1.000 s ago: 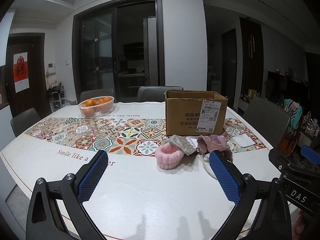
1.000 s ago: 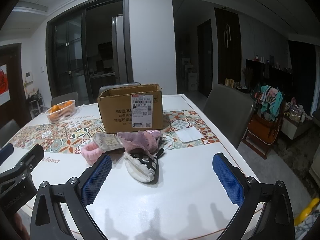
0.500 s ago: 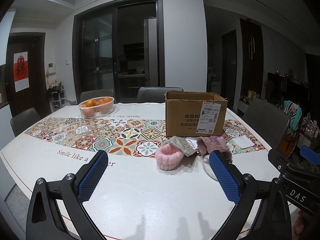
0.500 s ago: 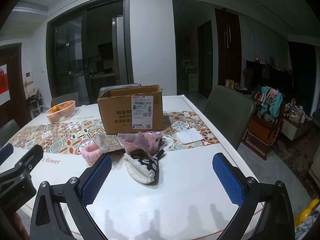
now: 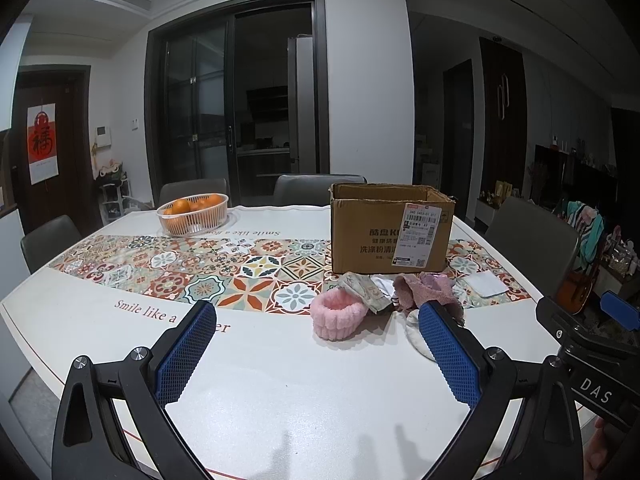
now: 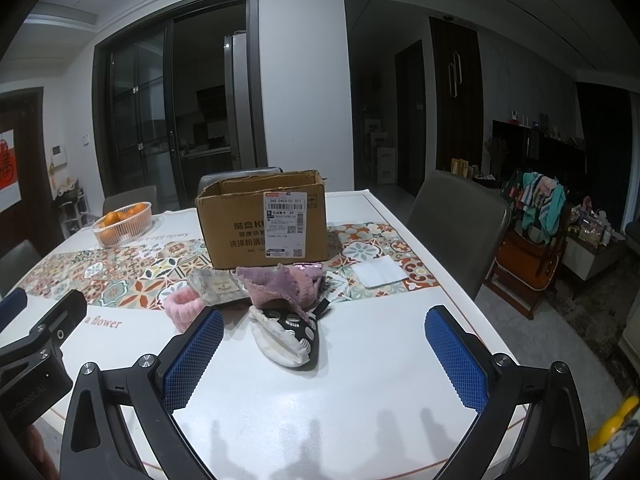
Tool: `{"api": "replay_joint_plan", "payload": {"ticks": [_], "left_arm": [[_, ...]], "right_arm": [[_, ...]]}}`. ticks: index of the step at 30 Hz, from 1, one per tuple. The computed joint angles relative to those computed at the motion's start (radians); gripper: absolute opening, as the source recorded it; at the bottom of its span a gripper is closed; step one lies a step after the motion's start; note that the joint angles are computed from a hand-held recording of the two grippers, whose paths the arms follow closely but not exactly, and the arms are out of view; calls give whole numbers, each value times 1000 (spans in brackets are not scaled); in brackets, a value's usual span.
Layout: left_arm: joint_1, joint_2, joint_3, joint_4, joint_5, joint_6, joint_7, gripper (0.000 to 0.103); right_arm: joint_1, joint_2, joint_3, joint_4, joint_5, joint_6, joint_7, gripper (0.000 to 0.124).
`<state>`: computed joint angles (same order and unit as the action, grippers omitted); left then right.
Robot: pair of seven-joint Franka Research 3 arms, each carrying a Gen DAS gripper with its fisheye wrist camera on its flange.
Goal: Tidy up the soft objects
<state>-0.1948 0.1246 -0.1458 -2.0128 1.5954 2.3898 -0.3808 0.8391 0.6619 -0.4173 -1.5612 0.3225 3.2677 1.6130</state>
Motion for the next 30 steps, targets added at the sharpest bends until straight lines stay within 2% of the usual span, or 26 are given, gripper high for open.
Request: {"api": "replay_joint_plan", "payload": {"ticks": [21,27,30], "left_arm": [[7,3,4,4,-7,25,-4,103],[17,11,12,6,3,62,-9,103],[26,15,18,5,10,92,-19,102]], "right_arm": [[3,-5,-1,9,-7,-17,0,102],[-23,0,30,24,-38,-31,11,100],[-57,11,68,45,-55,-44,12,99]]}}
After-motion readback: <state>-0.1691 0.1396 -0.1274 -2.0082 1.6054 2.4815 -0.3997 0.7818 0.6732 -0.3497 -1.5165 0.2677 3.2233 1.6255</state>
